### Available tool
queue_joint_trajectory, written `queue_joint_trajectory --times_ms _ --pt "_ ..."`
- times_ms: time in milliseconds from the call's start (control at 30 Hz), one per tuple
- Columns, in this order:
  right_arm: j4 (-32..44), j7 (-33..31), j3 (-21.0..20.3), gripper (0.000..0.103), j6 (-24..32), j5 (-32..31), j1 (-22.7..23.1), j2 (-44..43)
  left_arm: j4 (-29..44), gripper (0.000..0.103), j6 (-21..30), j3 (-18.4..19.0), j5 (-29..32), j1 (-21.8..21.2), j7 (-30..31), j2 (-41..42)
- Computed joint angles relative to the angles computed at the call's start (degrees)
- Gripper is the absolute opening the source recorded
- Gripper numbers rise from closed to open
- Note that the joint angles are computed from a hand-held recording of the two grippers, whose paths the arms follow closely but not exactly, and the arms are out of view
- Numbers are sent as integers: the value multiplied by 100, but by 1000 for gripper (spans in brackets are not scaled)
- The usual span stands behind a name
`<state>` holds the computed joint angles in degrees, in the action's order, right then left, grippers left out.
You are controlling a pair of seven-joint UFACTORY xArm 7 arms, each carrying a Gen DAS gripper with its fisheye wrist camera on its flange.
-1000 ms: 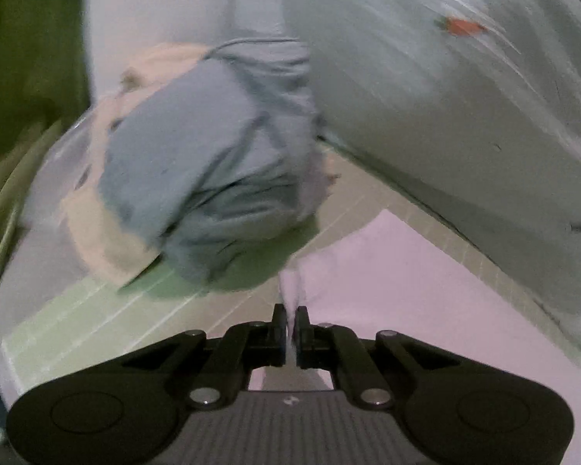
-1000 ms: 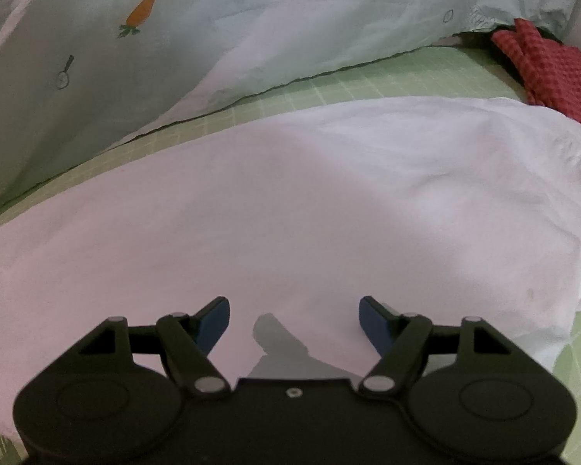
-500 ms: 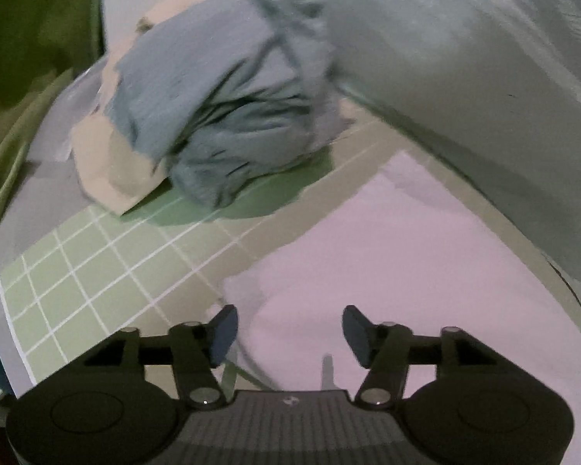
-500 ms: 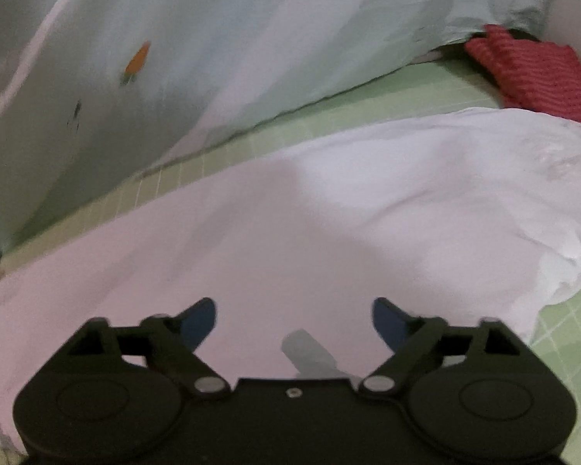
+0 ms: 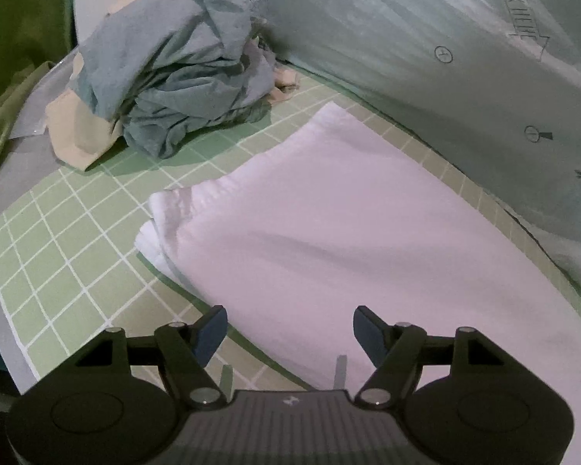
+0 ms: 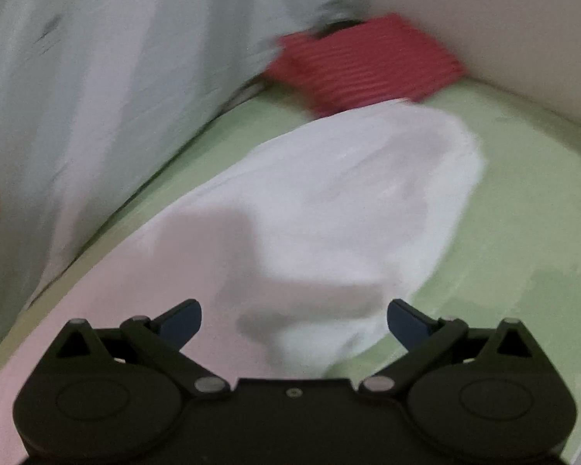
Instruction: Fold clothes
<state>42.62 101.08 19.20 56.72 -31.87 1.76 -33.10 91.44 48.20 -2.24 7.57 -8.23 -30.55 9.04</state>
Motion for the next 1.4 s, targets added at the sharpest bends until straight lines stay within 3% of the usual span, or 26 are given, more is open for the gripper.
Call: queue_joint_trajectory --times_ms 167,333,367,433,467,567,633,733,833,867,900,1033,1267,1400 --pt "-896 -8 -620 103 -315 67 -471 -638 32 73 166 -1 340 -149 -569 -59" --pt "-1460 15 -980 98 -1392 132 -1089 -929 292 73 477 -9 822 -299 -951 28" --pt "-1542 -5 -1018 79 -1653 148 -1209 -951 359 73 527 -14 845 -312 -953 66" --pt "-1545 -329 -1124 55 -1875 288 -1309 -952 491 73 628 -20 889 -346 -949 143" --pt "-1625 -458 -1134 27 -2086 266 -1388 -1080 545 73 676 -22 919 -364 -916 176" --pt "-1913 -640 -954 14 -2659 41 -1734 -1649 569 73 742 -9 1020 -410 -856 202" --pt "-2061 -812 -956 14 -2847 69 -1869 -1873 529 73 764 15 973 -388 -915 190" --pt "-1738 -1511 -988 26 -1977 526 -1732 -1369 507 73 832 72 805 -291 -1091 216" --pt "-1290 -1678 -507 62 -1290 474 -1793 -1107 405 74 794 137 637 -153 -1315 191" --pt "-1166 -1695 -386 80 -1098 409 -1768 -1080 365 75 767 154 577 -101 -1380 181" --pt "-1045 -1709 -279 87 -912 335 -1730 -1058 324 77 726 165 512 -47 -1402 175" --pt "-645 -1671 -98 87 -486 285 -1372 -869 283 79 672 213 404 124 -1397 256" --pt "-19 -1415 119 88 -316 284 -759 -144 387 79 319 288 132 359 -1391 570" --pt "328 -1157 144 88 -182 199 -464 281 459 78 92 266 -179 516 -1049 734"
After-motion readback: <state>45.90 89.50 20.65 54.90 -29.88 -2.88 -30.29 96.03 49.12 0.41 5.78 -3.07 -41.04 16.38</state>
